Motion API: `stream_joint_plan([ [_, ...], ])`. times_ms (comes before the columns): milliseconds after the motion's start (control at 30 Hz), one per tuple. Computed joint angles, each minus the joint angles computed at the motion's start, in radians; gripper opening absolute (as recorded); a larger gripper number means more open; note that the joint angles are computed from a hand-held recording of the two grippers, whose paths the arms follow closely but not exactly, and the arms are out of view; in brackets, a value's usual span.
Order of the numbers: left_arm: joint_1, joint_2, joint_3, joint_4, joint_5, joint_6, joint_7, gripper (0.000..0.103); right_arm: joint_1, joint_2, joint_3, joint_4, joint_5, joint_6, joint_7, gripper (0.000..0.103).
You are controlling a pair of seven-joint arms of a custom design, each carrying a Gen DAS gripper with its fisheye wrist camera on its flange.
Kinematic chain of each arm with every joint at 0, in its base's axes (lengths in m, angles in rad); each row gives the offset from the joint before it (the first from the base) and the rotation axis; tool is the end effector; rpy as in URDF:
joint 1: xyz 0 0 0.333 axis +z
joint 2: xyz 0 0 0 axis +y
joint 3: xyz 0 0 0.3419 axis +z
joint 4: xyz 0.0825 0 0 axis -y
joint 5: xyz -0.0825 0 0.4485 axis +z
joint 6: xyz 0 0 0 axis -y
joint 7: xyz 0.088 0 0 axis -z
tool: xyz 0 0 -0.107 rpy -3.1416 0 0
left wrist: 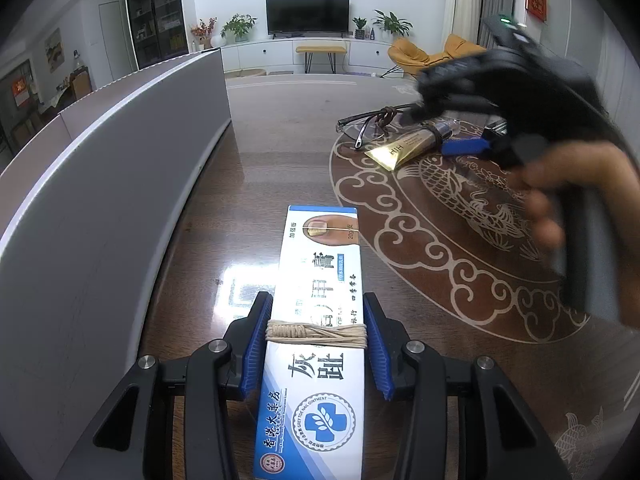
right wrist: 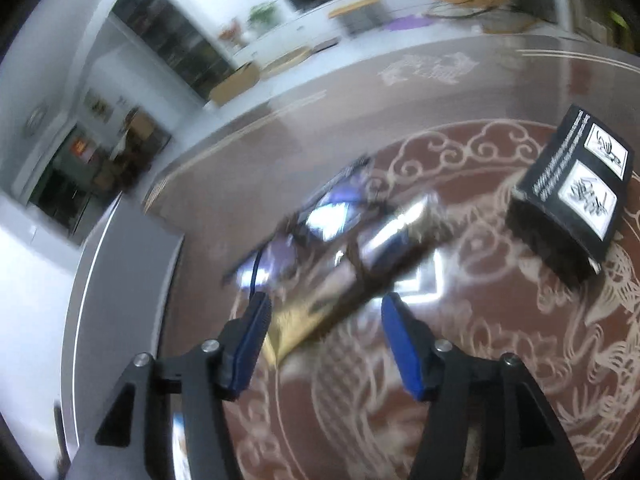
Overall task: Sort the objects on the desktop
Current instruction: 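Grasp the gold-capped tube with the right tool while the left tool holds the box, then carry the box and tube over the tray and release both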
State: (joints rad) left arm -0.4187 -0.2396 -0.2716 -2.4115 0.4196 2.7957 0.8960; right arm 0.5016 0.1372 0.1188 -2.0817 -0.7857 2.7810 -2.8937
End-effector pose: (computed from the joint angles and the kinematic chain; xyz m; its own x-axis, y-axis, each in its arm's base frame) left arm 0.4084 -0.3667 0.4542 -0.3704 -0.9289 -0.0028 -0.7258 0.2913 -0.6232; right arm 0.5193 0.4075 0.4025 -0.3547 -0.8188 -0.4513 -0.6971 0.5533 -0.4560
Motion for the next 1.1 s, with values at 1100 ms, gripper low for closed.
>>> stream_joint_plan([
  [1100, -0.111, -0.108, -0.045, -0.078, -0.037, -0.093, -0.085, 0.079, 0.104, -0.572, 0.202, -0.545, 0.216, -0.199, -0.352, 0.059],
])
